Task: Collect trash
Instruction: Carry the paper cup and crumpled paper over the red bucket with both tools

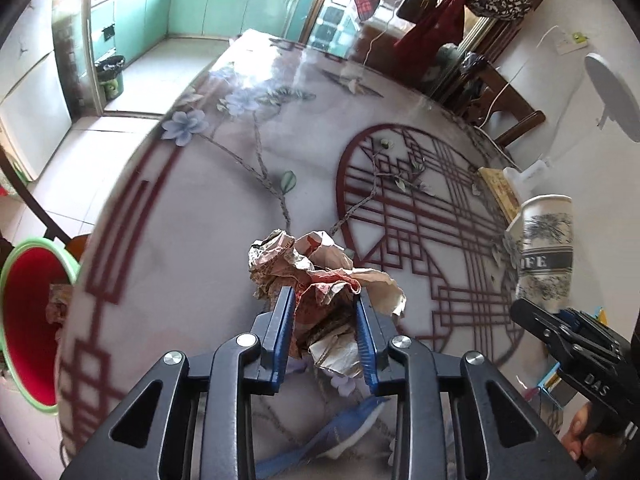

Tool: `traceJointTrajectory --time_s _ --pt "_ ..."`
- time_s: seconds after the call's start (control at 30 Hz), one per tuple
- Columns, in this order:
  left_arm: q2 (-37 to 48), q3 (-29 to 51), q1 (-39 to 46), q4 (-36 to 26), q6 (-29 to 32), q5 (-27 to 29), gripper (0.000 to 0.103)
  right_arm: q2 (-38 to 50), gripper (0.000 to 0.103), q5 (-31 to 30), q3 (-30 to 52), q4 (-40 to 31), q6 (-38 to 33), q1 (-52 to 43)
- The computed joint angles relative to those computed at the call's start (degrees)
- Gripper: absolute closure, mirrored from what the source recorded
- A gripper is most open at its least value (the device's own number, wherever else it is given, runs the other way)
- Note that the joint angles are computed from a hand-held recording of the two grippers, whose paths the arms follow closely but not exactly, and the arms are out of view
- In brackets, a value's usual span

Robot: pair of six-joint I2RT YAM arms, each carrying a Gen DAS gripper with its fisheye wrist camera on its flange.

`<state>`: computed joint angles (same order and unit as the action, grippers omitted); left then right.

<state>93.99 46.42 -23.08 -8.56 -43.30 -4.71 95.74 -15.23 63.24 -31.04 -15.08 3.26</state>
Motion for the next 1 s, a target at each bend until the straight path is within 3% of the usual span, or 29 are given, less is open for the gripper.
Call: traceJointTrajectory --time_s 0.2,0.53,0.77,1.0 --pt "-9.7 -6.5 0.0 -0.9 -2.5 -1.4 0.076 -2.6 0.059 0.8 -2.3 0.2 0.6 3.5" --pt "-30.3 -16.3 5.6 -10.2 -0.9 -4.0 0.076 -5.4 0.059 2.2 -3.6 1.4 4.6 14.9" --pt "-42.5 -21.7 17.4 -16.3 4.7 0.9 0.076 -4.0 0.059 4.3 -2.4 2.3 7.5 23.3" --pt "-50.8 -24.7 35.6 -21.7 16.0 10.2 0.076 -1.8 0.059 6.6 -0.1 2.7 10.7 30.4"
